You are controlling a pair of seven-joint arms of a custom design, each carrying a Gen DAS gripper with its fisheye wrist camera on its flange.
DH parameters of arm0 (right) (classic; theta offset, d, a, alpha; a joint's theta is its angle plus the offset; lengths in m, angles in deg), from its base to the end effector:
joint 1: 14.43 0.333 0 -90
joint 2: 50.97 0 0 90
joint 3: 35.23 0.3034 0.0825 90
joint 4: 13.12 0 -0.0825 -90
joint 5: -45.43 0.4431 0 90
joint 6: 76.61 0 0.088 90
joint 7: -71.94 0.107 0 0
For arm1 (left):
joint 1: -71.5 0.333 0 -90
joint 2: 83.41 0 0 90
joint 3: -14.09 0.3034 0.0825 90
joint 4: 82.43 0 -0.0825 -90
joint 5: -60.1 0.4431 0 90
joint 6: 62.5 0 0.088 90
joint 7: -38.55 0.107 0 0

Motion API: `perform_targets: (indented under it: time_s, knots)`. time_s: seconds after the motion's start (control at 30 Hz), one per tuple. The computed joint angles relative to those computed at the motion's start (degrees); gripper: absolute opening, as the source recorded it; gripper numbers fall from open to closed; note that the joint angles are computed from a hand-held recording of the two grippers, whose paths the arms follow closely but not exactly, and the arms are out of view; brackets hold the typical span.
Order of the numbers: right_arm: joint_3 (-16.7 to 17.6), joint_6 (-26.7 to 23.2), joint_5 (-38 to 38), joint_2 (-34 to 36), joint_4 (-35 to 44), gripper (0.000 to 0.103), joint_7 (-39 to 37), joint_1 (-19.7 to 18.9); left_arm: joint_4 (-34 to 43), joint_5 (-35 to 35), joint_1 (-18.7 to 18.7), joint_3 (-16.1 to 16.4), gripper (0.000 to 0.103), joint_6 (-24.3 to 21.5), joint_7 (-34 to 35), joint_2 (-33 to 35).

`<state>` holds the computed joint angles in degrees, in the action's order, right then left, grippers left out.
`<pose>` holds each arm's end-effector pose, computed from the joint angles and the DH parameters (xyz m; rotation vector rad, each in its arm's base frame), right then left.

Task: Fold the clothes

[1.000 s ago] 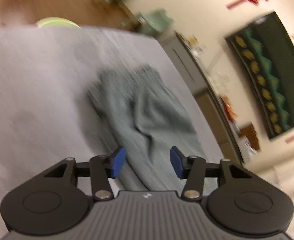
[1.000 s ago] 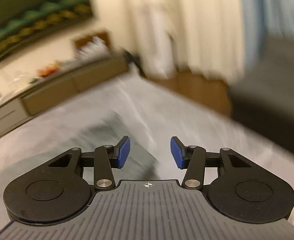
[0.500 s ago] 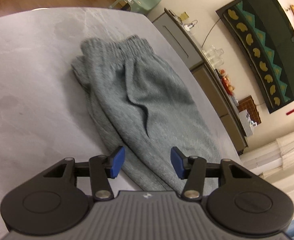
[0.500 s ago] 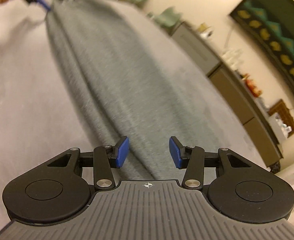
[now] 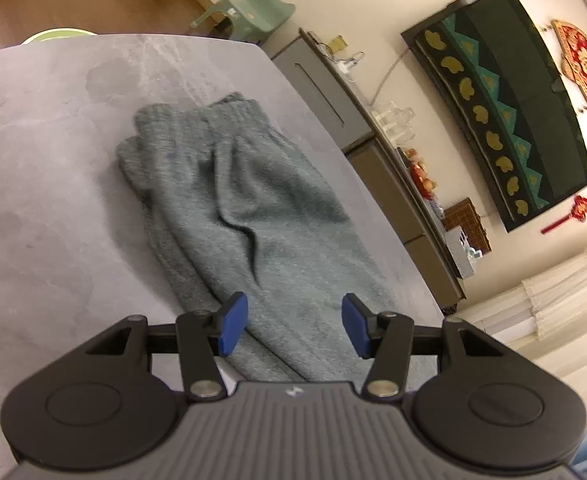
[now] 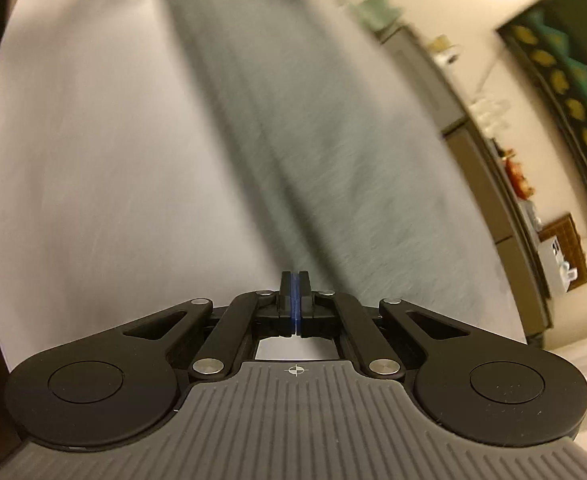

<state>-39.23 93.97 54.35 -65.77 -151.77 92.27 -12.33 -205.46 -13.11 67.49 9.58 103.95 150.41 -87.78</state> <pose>0.5534 -0.0301 0.4586 -2.5955 0.7128 -1.1184 0.6071 -0.0330 0.4574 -2.3866 1.2398 -1.4931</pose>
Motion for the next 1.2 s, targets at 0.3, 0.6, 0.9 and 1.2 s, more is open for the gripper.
perform_targets:
  time_s: [0.3, 0.6, 0.9, 1.2]
  knots:
    - [-6.3, -1.6, 15.3, -1.1, 3.5, 0.028, -6.9, 6.5, 3.4, -2.0, -2.2, -2.3, 0.063, -5.4, 10.1, 1.8]
    - [0.3, -1.7, 5.0, 9.7, 12.5, 0.0, -0.1, 0.6, 6.4, 9.3, -2.9, -5.4, 0.065, -5.4, 1.1, 6.0]
    - [-0.8, 2.4, 9.5, 0.1, -0.9, 0.0, -8.7, 3.2, 9.2, 2.6, -3.5, -7.3, 0.066, -6.6, 11.4, 7.7]
    - [-11.5, -16.7, 31.9, 1.2, 11.4, 0.041, 0.3, 1.9, 8.9, 29.5, -2.4, -7.8, 0.064, -2.6, -15.7, 11.2]
